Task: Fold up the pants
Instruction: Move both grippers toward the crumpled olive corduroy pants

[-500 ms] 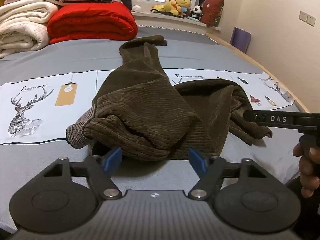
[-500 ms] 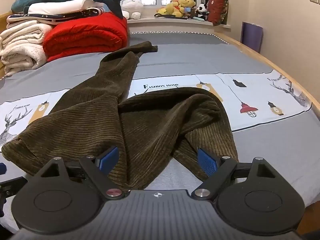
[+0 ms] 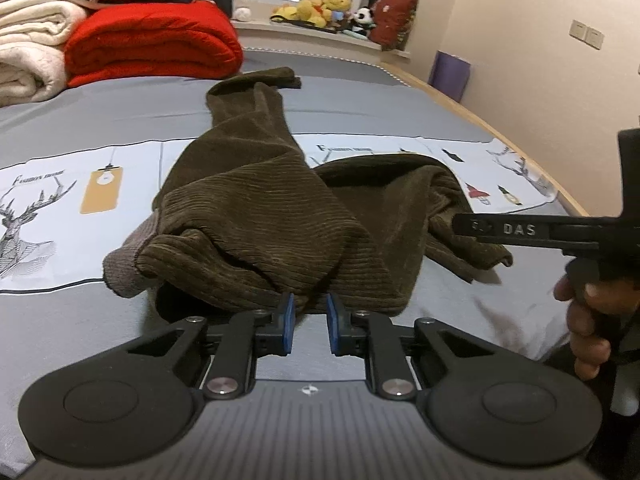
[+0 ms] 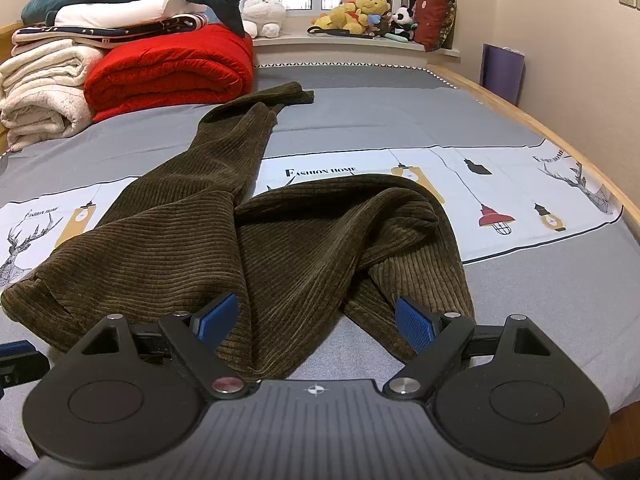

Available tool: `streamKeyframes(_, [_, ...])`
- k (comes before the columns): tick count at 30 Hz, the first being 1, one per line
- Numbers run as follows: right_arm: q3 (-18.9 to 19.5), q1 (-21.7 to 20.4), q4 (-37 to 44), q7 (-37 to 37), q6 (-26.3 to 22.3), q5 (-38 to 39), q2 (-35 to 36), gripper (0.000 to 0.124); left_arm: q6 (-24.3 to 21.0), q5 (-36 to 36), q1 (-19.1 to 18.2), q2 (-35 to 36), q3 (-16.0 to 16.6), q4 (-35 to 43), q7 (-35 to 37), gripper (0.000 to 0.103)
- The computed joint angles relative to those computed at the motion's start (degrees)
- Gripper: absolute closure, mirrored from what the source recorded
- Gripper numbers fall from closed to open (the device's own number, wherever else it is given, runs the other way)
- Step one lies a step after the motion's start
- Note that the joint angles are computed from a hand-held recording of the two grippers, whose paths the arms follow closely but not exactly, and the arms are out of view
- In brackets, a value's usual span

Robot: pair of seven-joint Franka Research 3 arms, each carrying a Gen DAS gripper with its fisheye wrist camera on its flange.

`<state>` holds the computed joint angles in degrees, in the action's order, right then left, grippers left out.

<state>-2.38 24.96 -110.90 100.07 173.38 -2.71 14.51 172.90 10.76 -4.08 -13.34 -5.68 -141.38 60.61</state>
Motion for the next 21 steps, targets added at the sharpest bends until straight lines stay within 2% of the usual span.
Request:
streamKeyframes(1, [0.0, 0.0, 0.1, 0.0, -0.1, 0.0, 0.0, 0.037, 0.7, -2.1, -2.9, -0.1, 2.7, -0.3, 2.3, 0.085])
streamKeyframes(2, [-0.1, 0.2, 0.3, 0.2, 0.1, -0.2, 0.3, 0.037, 0.7, -0.2, -3.8, 0.0, 3.7, -0.3, 0.7, 0.085])
streamKeyframes(3, [-0.3, 0.4, 0.4, 0.3, 0.1, -0.3, 0.4, 0.037, 0.7, 1.0, -2.8, 0.0, 2.8, -0.3, -0.7, 0.084])
streamKeyframes(4, [-0.3, 0.4, 0.4, 0.3, 0.0, -0.4, 0.4, 0.037, 0.5, -0.2, -0.2, -0.2, 0.1, -0.3, 0.0, 0.084])
streamKeyframes(5, [-0.5, 0.6, 0.5, 0.4, -0.1, -0.5, 0.4, 0.037, 0.5, 2.7, 1.7, 0.2, -1.2, -0.1, -1.7, 0.084])
streamKeyframes(7, [-0.6, 0.7, 0.6, 0.8, 0.1, -0.6, 0.7, 0.037, 0.9, 1.0, 0.9, 0.2, -0.5, -0.3, -1.0, 0.084])
streamKeyframes(10, [-0.8, 0.9, 0.5, 1.0, 0.1, -0.6, 0.7, 0.037, 0.8, 3.7, 2.8, 0.2, -2.0, -0.2, -3.1, 0.084])
streamKeyframes(14, [-0.7, 0.8, 0.5, 0.9, 0.1, -0.6, 0.7, 0.037, 1.4, 4.8, 2.8, 0.1, -2.0, -0.4, -4.0, 0.084])
streamKeyframes(17, [-0.3, 0.5, 0.4, 0.6, -0.1, -0.3, 0.5, 0.039, 3.0, 9.6, 6.6, -0.1, -5.0, -0.7, -8.4, 0.084])
streamKeyframes(19, [0.0, 0.2, 0.4, 0.2, 0.1, 0.0, 0.6, 0.048, 4.9, 12.9, 8.8, -0.5, -6.4, -0.9, -10.9, 0.084])
streamKeyframes(20, [0.0, 0.2, 0.3, 0.0, 0.4, 0.1, 0.6, 0.06, 5.1, 13.5, 8.7, -0.8, -6.1, -0.9, -10.9, 0.084])
streamKeyframes(21, [0.7, -0.3, 0.4, -0.7, 0.6, 0.9, 0.6, 0.072, 5.1, 13.1, 7.1, -1.2, -4.2, -0.7, -9.0, 0.084])
